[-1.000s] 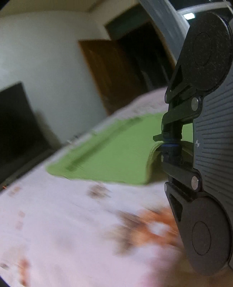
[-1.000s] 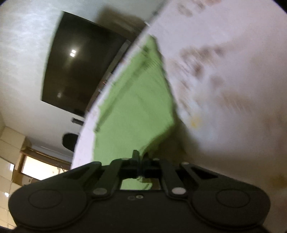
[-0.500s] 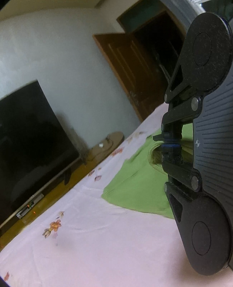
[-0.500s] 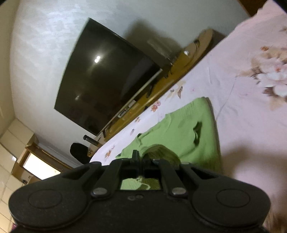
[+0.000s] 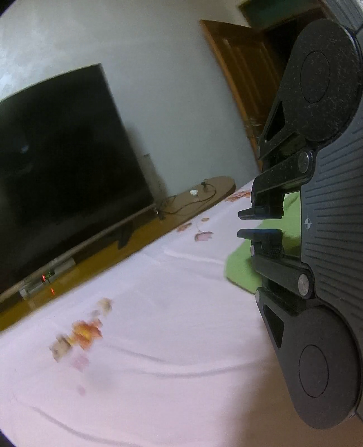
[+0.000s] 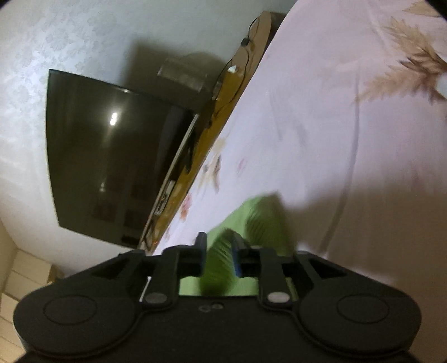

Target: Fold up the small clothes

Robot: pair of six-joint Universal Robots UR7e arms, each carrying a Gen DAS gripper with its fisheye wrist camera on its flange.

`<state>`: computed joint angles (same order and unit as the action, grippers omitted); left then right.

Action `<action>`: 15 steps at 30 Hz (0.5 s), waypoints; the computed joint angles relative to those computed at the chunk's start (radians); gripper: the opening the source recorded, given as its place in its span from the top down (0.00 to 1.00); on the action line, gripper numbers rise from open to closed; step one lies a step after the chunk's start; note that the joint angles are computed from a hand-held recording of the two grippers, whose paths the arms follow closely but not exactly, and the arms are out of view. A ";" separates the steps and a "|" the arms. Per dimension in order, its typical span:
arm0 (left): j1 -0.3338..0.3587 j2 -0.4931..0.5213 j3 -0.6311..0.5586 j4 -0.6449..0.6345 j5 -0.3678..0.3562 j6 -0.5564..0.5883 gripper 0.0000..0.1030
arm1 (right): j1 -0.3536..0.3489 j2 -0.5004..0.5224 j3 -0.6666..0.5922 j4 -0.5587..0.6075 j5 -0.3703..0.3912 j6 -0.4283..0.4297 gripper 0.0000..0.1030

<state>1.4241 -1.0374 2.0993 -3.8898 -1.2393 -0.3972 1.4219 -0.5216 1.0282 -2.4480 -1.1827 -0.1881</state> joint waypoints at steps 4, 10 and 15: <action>-0.051 -0.058 0.007 0.197 0.092 0.263 0.96 | 0.008 -0.019 0.014 -0.009 -0.022 -0.142 0.66; -0.072 -0.041 -0.024 0.297 0.134 0.385 0.96 | 0.034 -0.050 0.046 0.033 -0.123 -0.343 0.63; -0.086 -0.030 -0.052 0.381 0.197 0.456 0.96 | 0.053 -0.058 0.068 0.027 -0.204 -0.430 0.65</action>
<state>1.3382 -1.0670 2.0474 -3.5083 -1.0419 0.0586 1.4753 -0.5795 1.0964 -2.4215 -1.3862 -0.6182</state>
